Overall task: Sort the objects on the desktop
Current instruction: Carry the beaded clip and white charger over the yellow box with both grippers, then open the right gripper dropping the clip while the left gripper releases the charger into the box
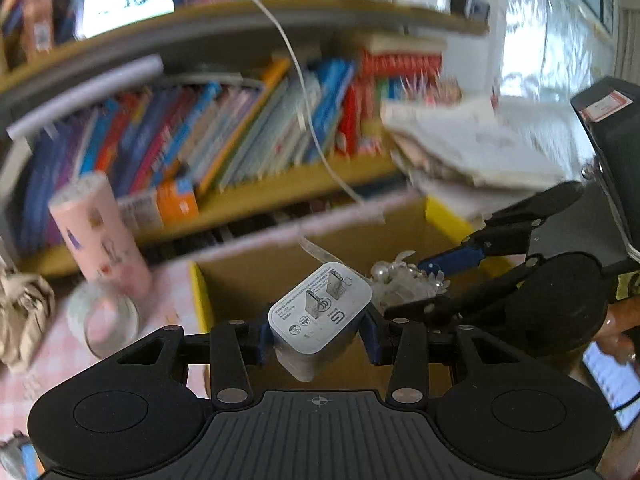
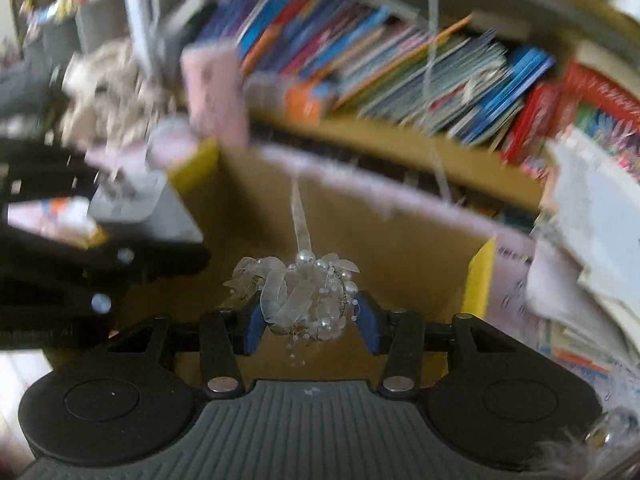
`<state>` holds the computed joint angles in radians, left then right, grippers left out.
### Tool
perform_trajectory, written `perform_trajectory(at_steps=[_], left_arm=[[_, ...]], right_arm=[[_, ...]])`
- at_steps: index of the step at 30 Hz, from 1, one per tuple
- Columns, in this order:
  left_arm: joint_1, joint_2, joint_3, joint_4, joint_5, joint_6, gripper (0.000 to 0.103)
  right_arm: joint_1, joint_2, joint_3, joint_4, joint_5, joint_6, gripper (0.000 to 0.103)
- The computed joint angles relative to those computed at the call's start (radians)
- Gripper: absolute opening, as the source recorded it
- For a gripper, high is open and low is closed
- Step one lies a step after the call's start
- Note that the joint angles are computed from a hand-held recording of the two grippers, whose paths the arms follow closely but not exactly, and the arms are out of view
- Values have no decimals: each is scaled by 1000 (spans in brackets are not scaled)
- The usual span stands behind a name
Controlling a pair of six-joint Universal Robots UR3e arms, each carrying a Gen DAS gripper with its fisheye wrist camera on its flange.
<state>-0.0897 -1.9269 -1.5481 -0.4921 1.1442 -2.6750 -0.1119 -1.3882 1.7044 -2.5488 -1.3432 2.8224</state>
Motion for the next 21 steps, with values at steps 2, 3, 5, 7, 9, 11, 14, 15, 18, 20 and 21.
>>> perform_trajectory(at_steps=[2,3,5,7,9,11,14,15,18,20,21], left_arm=[[-6,-8,1,-28,12,23,42],[-10,-12,4,-40,20,33,42],[-22,-28,18,-63,42,52,42],[-34,-43,29,-79,65,68,42],[-41,-54,43,-102,80,76,42],[-47,-54,36,-93,96,91,42],[-53,-47,23,-85,111,104,42],[-54,-45,21,-85,112,104,42],[-55,-41,17,-85,119,106,43],[-57,-41,18,-86,131,103,44],[-59,-42,21,-87,137,99,45]], right_arm=[[14,6,1,34,-19,-52,45],[21,8,-1,50,-29,-74,45],[32,14,-6,79,-45,-109,45],[40,23,-16,107,-55,-126,45],[42,29,-27,133,-58,-129,46],[41,31,-35,145,-57,-126,46],[44,34,-45,165,-57,-125,46],[46,33,-47,170,-59,-127,47],[50,27,-42,168,-66,-129,49],[52,25,-40,166,-70,-126,52],[52,26,-39,160,-72,-125,54]])
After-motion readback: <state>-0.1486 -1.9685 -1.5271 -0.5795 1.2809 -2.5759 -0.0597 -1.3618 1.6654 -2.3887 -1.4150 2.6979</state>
